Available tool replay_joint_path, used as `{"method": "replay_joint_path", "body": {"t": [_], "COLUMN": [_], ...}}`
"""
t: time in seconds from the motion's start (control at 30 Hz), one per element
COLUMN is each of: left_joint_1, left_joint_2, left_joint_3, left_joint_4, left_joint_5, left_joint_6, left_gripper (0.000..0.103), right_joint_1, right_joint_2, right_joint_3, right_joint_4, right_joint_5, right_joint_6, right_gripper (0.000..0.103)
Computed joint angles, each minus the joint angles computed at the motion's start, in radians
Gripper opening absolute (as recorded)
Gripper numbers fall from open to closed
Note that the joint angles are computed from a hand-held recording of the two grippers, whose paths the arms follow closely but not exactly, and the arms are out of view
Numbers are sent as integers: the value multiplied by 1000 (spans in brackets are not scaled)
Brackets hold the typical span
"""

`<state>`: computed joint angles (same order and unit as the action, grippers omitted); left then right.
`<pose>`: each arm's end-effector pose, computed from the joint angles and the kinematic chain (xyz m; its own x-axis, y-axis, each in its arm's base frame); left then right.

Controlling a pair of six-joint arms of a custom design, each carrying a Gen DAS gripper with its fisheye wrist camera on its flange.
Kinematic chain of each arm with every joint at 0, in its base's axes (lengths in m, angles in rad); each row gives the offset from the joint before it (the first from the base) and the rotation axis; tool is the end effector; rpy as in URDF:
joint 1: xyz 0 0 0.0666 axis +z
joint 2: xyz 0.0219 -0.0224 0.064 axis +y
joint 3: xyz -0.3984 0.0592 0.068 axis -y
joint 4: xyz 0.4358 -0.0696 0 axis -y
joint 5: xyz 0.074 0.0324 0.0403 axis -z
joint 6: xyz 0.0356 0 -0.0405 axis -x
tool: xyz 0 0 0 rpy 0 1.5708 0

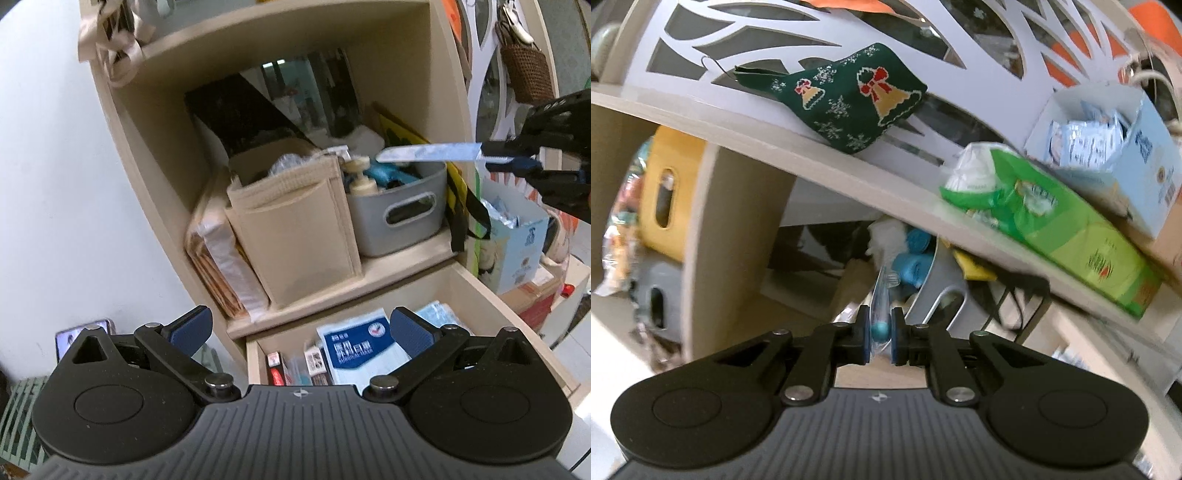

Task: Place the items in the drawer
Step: 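Carry the held item down over the open drawer with the right gripper, then lower the item into the drawer and open the right gripper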

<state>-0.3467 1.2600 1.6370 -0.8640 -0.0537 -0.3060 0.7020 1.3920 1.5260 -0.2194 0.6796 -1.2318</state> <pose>0.4395 -0.1572 0.6397 -0.3309 0.4394 -0.8351 0.4136 0.8630 0.2902 0.4355 0.3385 0.5841 -0.0444 0.9231 -0.3819 0.0534 0.3839 0.9218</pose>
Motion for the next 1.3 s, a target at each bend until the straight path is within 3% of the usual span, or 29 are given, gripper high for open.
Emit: {"method": "replay_joint_path", "body": {"t": [0.2,0.5,0.63,0.83,0.97,1.13,1.3], "left_joint_1": [-8,-24,-28,-23,-16,-7,-2], "left_joint_2": [-11,-22,-28,-27,-21,-17,-10], "left_joint_3": [-14,-28,-34,-35,-28,-25,-19], "left_joint_4": [-14,-44,-48,-54,-58,-56,-67], "left_joint_5": [2,32,33,5,-22,-47,-66], "left_joint_6": [-11,-27,-35,-33,-28,-29,-31], "left_gripper": [103,103,103,103,103,103,103], "right_joint_1": [65,142,149,119,107,102,97], "right_joint_2": [-33,-55,-40,41,134,234,314], "right_joint_3": [-46,-89,-76,-5,89,193,301], "right_joint_4": [25,-53,-170,-375,-515,-593,-726], "right_joint_5": [22,79,82,17,-13,-77,-129], "right_joint_6": [-33,-168,-264,-351,-341,-284,-249], "right_gripper": [12,12,12,12,12,12,17]}}
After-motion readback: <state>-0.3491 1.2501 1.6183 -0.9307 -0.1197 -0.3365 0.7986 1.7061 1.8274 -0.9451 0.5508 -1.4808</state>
